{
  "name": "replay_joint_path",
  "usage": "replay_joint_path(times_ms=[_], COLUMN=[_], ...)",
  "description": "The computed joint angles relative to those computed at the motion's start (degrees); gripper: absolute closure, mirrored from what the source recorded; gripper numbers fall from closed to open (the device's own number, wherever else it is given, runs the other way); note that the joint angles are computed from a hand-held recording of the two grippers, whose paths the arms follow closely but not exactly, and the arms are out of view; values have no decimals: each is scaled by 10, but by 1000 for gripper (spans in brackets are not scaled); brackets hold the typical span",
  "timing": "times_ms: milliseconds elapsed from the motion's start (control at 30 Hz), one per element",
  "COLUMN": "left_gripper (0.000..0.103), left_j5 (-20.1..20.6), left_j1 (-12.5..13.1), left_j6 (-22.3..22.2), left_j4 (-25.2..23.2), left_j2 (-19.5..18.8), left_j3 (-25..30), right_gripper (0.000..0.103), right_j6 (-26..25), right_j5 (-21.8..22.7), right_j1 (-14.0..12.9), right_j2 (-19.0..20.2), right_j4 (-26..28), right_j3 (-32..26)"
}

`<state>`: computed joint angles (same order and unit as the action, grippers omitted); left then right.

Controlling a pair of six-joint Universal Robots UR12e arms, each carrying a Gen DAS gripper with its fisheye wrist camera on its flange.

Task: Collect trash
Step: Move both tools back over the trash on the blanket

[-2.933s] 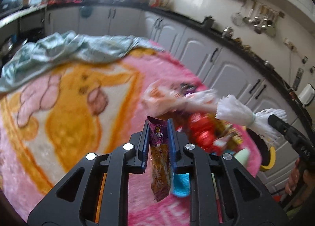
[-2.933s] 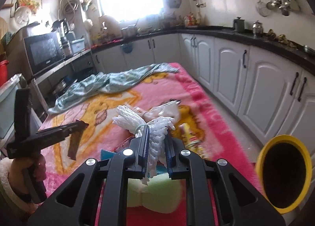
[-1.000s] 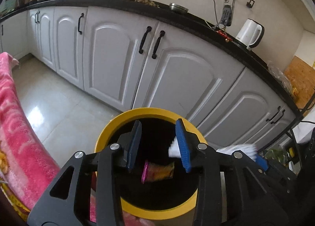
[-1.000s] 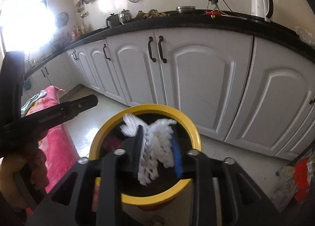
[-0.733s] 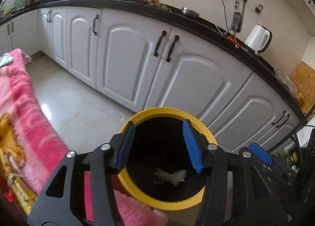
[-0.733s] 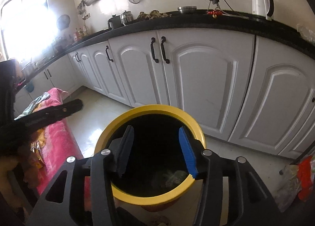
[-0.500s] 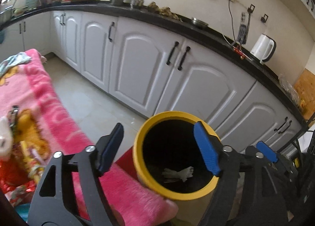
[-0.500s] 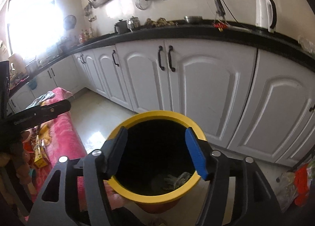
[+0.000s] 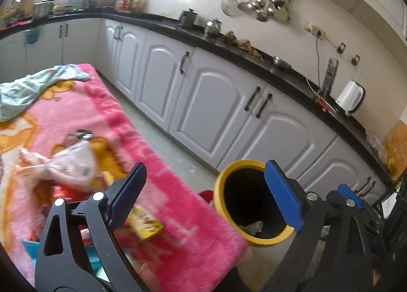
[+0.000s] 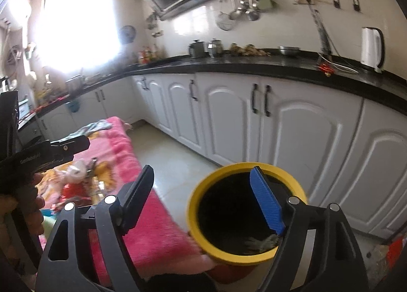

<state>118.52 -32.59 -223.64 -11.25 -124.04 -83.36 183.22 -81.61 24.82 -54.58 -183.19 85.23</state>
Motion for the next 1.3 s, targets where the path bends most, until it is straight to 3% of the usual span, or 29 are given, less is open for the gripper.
replay_joint_path(times_ms=[367, 767, 1067, 1300], left_gripper=[15, 15, 15, 15], left_j5=[75, 116, 129, 117], left_j1=[0, 0, 6, 13], left_j6=[-49, -100, -139, -135], left_j4=[7, -14, -53, -71], left_j2=[64, 111, 139, 148], left_j3=[-92, -163, -203, -228], right_gripper=[24, 22, 21, 19], right_j6=[-31, -67, -115, -164], right_j5=[58, 113, 136, 146], right_j1=[26, 49, 69, 80], right_j2=[-6, -6, 2, 12], right_j4=[15, 44, 76, 110], right_j3=[-2, -5, -11, -17])
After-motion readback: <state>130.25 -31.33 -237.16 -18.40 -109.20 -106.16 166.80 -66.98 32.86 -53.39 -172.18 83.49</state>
